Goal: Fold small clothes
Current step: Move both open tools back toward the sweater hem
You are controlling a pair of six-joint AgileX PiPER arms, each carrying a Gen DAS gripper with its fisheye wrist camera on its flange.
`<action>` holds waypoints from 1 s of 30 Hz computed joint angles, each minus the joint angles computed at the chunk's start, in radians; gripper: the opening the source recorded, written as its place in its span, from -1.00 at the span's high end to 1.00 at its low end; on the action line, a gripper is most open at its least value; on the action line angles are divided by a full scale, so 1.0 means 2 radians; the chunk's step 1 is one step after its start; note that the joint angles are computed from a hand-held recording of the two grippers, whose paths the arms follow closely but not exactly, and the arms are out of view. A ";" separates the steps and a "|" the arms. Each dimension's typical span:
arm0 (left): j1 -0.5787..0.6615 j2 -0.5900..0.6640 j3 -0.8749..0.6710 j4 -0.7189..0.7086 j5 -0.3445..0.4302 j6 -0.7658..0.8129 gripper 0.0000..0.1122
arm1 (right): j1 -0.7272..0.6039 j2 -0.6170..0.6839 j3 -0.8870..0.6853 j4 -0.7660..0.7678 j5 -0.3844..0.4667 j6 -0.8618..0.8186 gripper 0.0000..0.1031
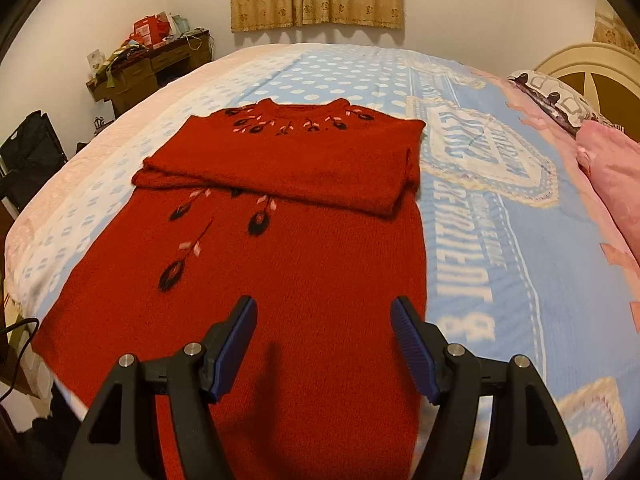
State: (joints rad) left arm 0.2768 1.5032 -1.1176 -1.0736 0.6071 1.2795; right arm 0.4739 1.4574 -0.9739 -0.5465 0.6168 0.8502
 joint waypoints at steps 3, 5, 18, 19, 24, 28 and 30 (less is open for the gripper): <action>0.007 -0.026 0.040 0.003 -0.004 0.026 -0.84 | 0.016 -0.020 0.024 -0.011 0.007 0.022 -0.36; 0.008 -0.035 0.057 0.009 -0.002 0.027 -0.84 | 0.025 -0.030 0.035 -0.015 0.012 0.030 -0.36; -0.034 -0.039 0.126 0.080 0.033 -0.056 -0.84 | 0.108 -0.096 0.100 -0.066 0.050 0.124 -0.36; -0.037 -0.036 0.129 0.082 0.035 -0.061 -0.84 | 0.113 -0.102 0.105 -0.070 0.054 0.132 -0.36; -0.047 -0.027 0.143 0.094 0.042 -0.075 -0.76 | 0.139 -0.137 0.132 -0.099 0.085 0.189 -0.36; -0.048 -0.034 0.149 0.095 0.049 -0.079 -0.65 | 0.138 -0.161 0.148 -0.098 0.088 0.201 -0.36; -0.045 -0.038 0.152 0.094 0.056 -0.075 -0.54 | 0.131 -0.171 0.157 -0.089 0.082 0.199 -0.36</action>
